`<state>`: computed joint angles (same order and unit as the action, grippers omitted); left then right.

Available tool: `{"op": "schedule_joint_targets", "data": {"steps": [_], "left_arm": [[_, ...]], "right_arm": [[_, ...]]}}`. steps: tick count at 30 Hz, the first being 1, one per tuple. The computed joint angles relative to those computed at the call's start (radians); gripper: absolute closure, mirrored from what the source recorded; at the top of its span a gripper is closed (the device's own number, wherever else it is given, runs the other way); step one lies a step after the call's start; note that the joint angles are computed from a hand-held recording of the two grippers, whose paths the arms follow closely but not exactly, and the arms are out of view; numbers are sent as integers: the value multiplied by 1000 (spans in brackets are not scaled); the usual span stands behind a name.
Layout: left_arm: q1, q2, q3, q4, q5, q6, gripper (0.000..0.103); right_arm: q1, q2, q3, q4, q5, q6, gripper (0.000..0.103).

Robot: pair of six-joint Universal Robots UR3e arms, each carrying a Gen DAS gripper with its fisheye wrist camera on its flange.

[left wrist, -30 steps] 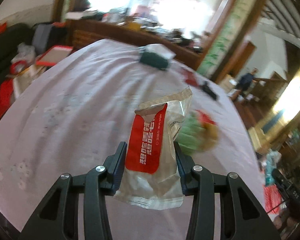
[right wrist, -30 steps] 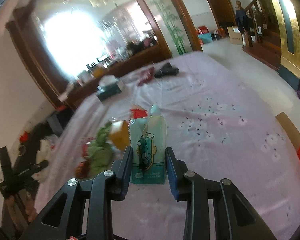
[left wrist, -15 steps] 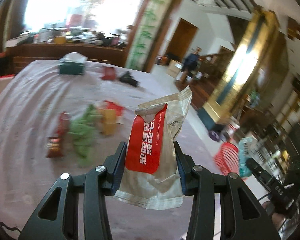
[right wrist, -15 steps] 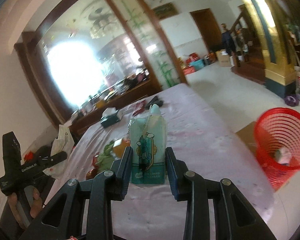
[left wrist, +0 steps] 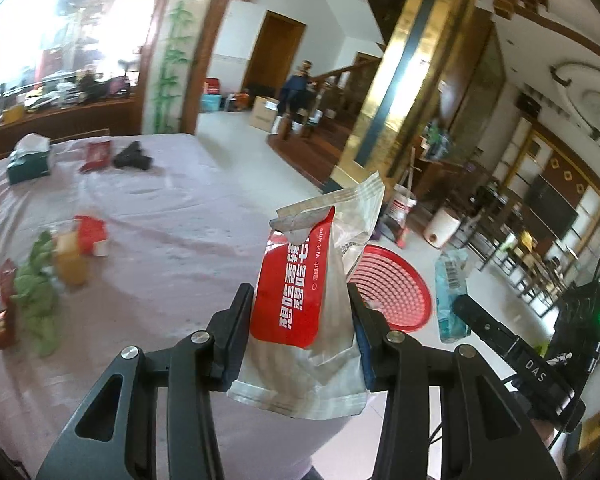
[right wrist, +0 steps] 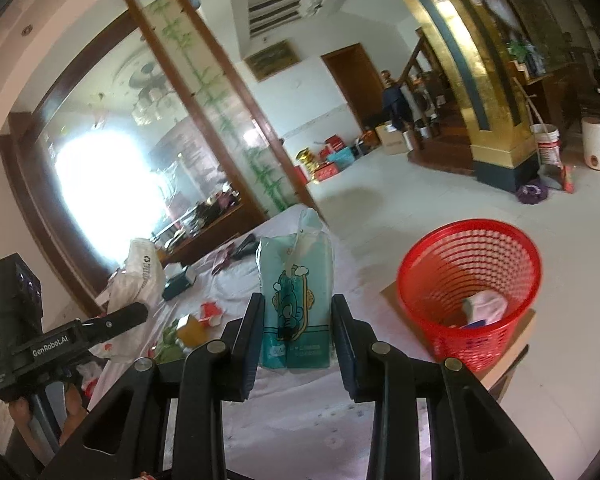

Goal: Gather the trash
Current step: 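Carry the packet and tissue pack over the red wastebasket with both tools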

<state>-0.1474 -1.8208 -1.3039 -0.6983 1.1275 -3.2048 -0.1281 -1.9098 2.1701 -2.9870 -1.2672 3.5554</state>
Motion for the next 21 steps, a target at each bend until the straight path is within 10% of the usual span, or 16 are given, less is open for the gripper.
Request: {"op": "schedule_joint_targets", "data": {"steps": [21], "left_arm": [[-199, -367, 539, -159, 34, -40, 60]], "right_arm": [[-378, -257, 138, 133, 222, -84, 68]]}}
